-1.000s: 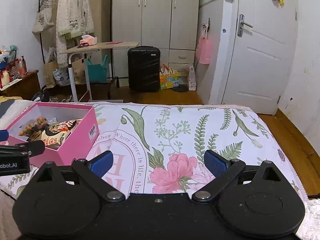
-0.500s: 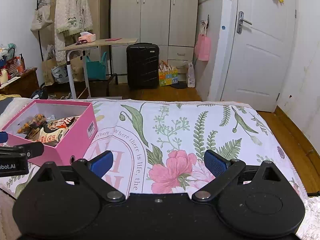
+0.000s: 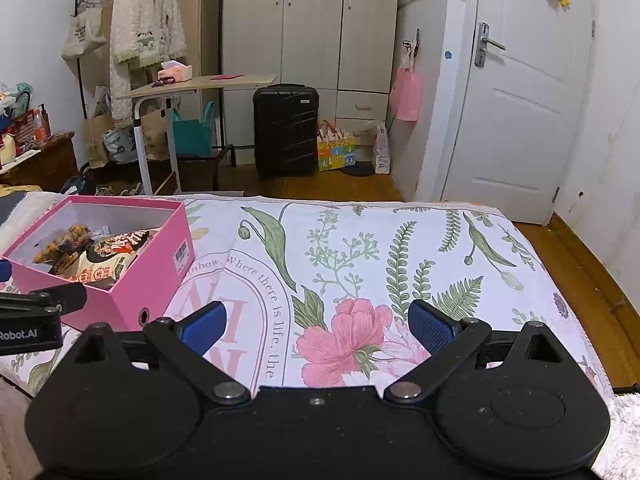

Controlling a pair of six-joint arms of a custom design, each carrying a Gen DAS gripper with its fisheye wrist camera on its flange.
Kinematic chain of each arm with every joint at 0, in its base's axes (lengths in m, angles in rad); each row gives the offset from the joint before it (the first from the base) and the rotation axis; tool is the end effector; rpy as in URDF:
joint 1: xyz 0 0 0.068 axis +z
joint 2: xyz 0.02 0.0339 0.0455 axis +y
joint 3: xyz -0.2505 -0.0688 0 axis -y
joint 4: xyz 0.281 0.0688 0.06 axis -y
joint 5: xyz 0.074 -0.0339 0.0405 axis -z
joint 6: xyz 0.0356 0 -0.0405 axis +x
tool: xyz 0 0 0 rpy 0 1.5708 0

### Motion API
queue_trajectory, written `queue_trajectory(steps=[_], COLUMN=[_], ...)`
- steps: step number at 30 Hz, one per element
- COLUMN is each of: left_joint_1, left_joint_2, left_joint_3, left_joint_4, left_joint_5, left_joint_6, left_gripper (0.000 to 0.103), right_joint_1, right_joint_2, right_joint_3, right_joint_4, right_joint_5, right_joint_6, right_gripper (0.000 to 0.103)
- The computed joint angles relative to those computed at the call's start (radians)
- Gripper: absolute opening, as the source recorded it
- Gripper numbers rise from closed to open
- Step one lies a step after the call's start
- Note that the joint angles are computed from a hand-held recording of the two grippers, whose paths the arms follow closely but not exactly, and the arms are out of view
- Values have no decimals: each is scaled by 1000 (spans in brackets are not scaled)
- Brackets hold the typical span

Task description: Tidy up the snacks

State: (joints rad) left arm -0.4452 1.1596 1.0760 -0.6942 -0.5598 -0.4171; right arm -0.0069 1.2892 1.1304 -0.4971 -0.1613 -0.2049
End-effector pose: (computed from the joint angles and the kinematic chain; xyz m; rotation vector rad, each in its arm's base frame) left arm 0.2601 -0.1031 0.3064 -0.2336 2.2017 0.1894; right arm 0.3239 0.0035 0.3024 -0.3067 2.1962 0.0628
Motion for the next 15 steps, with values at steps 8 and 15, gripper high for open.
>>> queue_trajectory(steps=[8,15], left_joint_1=[-9,-11], left_joint_2=[-12,-15], left_joint_3=[-13,-15], left_joint_4=[8,7], left_joint_5=[-27,-30], left_joint_6=[-17,-20], left_gripper=[103,103], right_joint_1=[4,6], right_joint_2=[5,6], right_joint_3=[3,-1], right_joint_4=[-5,-4], right_joint_5=[7,12], right_joint_6=[0,-1], right_gripper=[99,99])
